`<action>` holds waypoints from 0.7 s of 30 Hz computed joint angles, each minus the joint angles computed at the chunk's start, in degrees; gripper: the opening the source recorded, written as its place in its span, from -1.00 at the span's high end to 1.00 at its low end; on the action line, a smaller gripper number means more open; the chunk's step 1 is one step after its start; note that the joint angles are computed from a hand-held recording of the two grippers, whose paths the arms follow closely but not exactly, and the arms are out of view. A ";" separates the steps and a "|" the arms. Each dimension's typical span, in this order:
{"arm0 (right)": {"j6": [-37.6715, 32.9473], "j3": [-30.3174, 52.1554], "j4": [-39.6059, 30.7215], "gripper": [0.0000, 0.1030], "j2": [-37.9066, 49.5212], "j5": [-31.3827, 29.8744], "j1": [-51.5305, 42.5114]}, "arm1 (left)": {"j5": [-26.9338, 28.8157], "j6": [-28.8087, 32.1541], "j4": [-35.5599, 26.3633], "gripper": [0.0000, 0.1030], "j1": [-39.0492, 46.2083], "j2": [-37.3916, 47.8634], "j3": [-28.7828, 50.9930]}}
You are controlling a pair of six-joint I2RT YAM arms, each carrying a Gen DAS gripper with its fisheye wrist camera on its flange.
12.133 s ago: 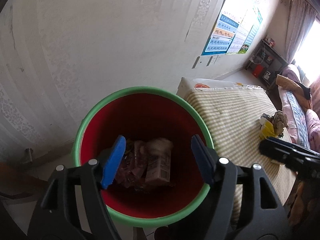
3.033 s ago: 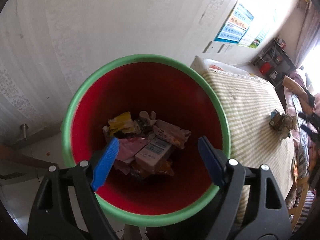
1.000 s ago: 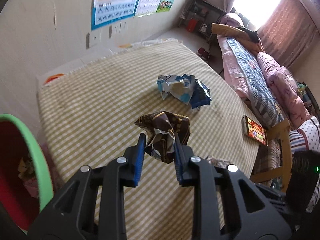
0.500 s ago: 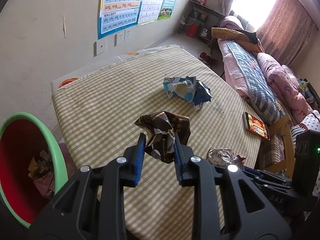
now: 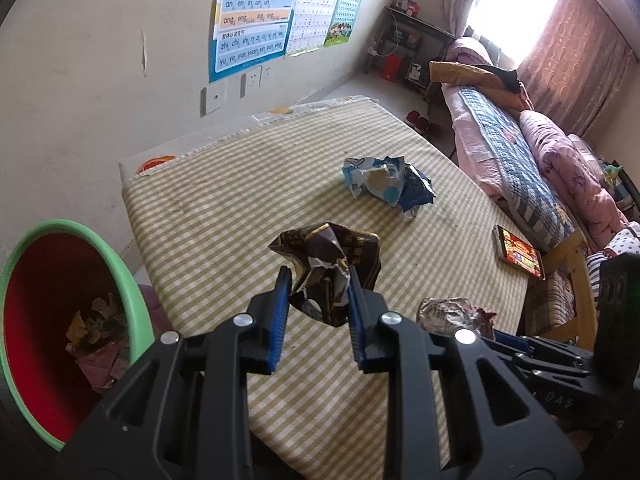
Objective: Collect trash
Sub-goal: 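Carry the crumpled red-white and brown wrappers toward the green bin with both tools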
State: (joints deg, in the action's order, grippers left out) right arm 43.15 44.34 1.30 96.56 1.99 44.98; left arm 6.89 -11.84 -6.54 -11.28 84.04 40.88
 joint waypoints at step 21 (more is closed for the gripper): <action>-3.82 11.21 -6.76 0.27 5.71 0.44 2.47 | 1.71 1.46 1.26 0.50 5.98 -3.30 -4.08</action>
